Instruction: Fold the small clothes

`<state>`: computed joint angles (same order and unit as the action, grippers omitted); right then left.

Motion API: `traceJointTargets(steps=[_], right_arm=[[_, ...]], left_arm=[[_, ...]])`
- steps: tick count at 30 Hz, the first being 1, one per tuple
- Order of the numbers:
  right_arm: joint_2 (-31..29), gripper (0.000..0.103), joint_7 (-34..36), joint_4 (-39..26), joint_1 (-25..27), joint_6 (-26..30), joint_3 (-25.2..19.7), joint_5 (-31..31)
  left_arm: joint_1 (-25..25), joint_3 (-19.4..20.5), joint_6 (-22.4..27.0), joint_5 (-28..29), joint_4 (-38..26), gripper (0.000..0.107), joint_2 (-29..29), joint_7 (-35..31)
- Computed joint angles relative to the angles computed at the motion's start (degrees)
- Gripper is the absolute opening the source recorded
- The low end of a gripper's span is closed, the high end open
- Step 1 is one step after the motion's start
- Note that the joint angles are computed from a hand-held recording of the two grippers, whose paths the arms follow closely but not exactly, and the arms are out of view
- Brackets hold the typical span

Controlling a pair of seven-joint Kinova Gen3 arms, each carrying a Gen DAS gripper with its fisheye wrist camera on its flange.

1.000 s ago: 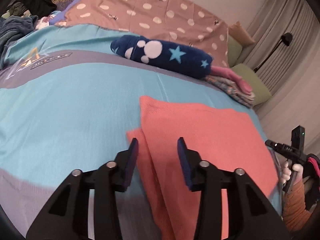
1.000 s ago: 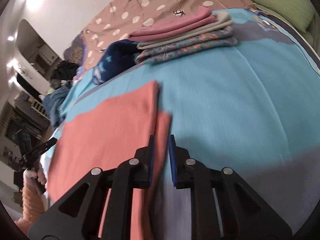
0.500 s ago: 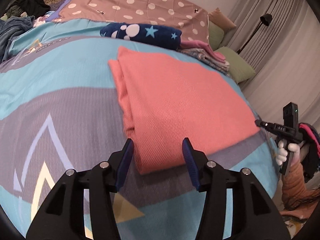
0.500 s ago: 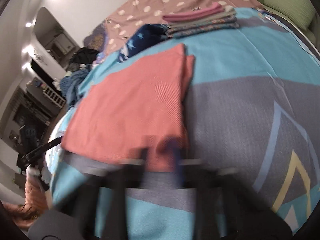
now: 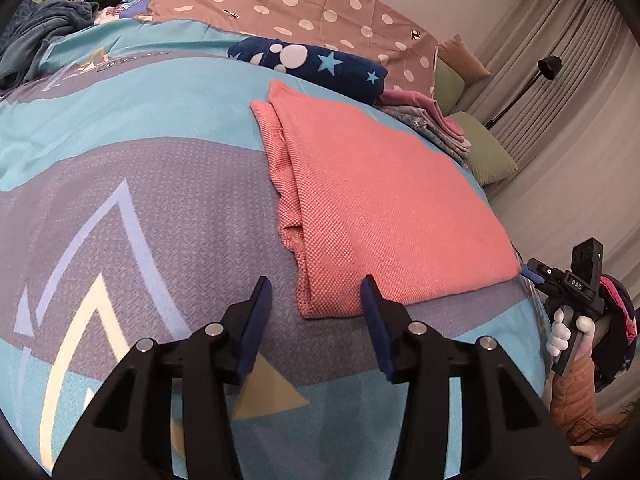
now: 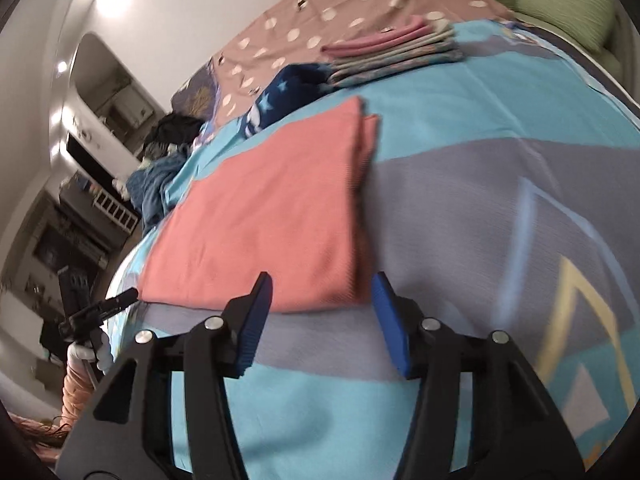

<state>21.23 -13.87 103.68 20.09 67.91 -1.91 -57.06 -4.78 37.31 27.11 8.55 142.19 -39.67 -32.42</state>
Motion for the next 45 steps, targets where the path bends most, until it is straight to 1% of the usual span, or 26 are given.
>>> traceJointTargets(steps=[2,4,5,7,8,10,12,14,16,17,19,21,22,23,24,26,27,29,30,33,34,36,38,41,43,45], right_arm=[[0.19,0.05,-1.59,-0.46,-1.29,-1.61,-1.06,0.83],[-0.57,0.003,-1.94,0.63,-4.26,-5.22,0.77,-0.17],[-0.96,0.002,-1.83,1.52,-4.65,-6.0,1.96,-1.98],[-2.73,0.002,-1.01,3.61,-2.27,-4.74,2.92,-5.45],[-3.1,0.002,-0.44,3.6,-1.22,-3.09,3.26,-5.79],[-2.91,0.002,0.79,3.73,-2.31,-2.58,5.2,-3.67],[-2.44,0.004,-0.87,4.0,-4.31,-5.61,6.04,0.27],[-1.66,0.005,-1.75,4.35,-2.07,-6.59,3.54,0.7],[-1.44,0.014,-1.91,4.39,2.45,-5.97,-0.04,-0.85],[-1.61,0.014,-2.43,4.35,3.62,-6.32,-1.3,-0.71],[-2.34,0.014,-2.29,4.31,3.65,-5.85,-0.87,-0.64],[-2.88,0.014,-0.5,4.42,2.1,-4.51,1.26,-1.66],[-3.18,0.016,0.01,4.58,1.35,-4.47,1.78,-1.88],[-3.57,0.016,-0.04,4.83,-0.31,-5.01,3.12,-1.97],[-3.89,0.016,-0.75,5.0,-2.8,-6.48,4.4,-1.14],[-3.63,0.012,-2.8,5.0,-7.07,-10.25,6.49,1.28],[-3.18,0.012,-2.95,5.29,-7.63,-10.75,7.1,1.1],[-3.36,0.012,-1.94,5.82,-6.08,-10.43,6.35,0.09],[-4.08,0.012,-1.49,6.49,-6.04,-11.4,6.21,-0.2],[-6.48,0.013,-0.05,8.64,-7.97,-14.67,7.64,-1.1],[-7.45,0.016,0.53,9.28,-8.22,-15.69,7.64,-1.48],[-9.1,0.016,4.1,10.26,-6.88,-15.48,6.17,-3.7],[-9.49,0.016,5.92,9.63,-7.22,-12.87,6.32,-4.7],[-9.78,0.016,7.32,9.25,-7.94,-13.26,3.7,-6.8],[-9.58,0.016,5.36,8.7,-11.33,-16.96,3.05,-5.34],[-7.64,0.014,0.7,7.42,-16.64,-21.62,5.23,-1.05]], left_arm=[[-0.46,0.43,-0.99,0.02,0.37,0.047,0.37,0.13],[-0.22,-0.08,-1.94,0.3,0.97,0.047,0.16,0.34],[-0.34,-0.09,-1.93,0.41,1.0,0.047,-0.09,0.56],[-0.37,0.36,-0.89,0.3,0.83,0.047,-1.02,0.76],[-0.23,0.45,-0.63,0.26,0.85,0.047,-1.11,0.63],[0.27,0.31,-0.91,0.63,1.38,0.047,-1.46,0.6],[0.75,-0.42,-1.17,0.79,1.57,0.047,-1.38,0.24],[1.11,-0.92,-1.31,0.77,1.41,0.047,-0.87,-0.24],[2.09,-1.96,-2.17,0.97,1.68,0.047,-0.31,-0.74],[2.76,-2.61,-2.81,1.27,2.03,0.047,-0.25,-0.83],[3.53,-3.5,-4.11,1.74,2.74,0.047,-0.28,-0.9],[3.95,-3.96,-6.09,2.04,3.57,0.043,0.13,-0.7],[3.28,-3.72,-6.2,2.8,3.57,0.03,0.27,-1.37],[2.39,-3.1,-5.38,2.64,3.09,0.009,0.57,-1.11],[0.44,-1.59,-3.63,1.93,2.37,0.006,1.09,0.08],[-2.22,0.88,-1.35,2.6,1.4,0.006,0.37,1.02],[-4.36,3.54,0.98,2.13,0.02,0.006,-0.05,0.96],[-6.57,7.61,5.65,-1.37,-2.97,0.006,0.01,3.02],[-7.58,9.43,7.98,-2.66,-4.49,0.006,0.26,3.47],[-9.19,10.11,12.77,-2.43,-6.68,0.006,-1.14,2.61],[-10.26,11.13,15.1,-3.26,-7.88,0.005,-1.69,3.25],[-11.95,13.08,18.18,-5.91,-10.03,0.005,-3.18,4.14],[-11.48,10.84,17.52,-5.23,-11.74,0.005,-5.4,1.38],[-10.88,9.68,11.14,-5.4,-12.41,0.005,-4.01,-2.89],[-13.21,12.03,7.77,-5.86,-12.73,0.006,0.22,-4.47],[-18.52,15.95,5.95,-3.46,-11.56,0.017,5.53,-7.09]])
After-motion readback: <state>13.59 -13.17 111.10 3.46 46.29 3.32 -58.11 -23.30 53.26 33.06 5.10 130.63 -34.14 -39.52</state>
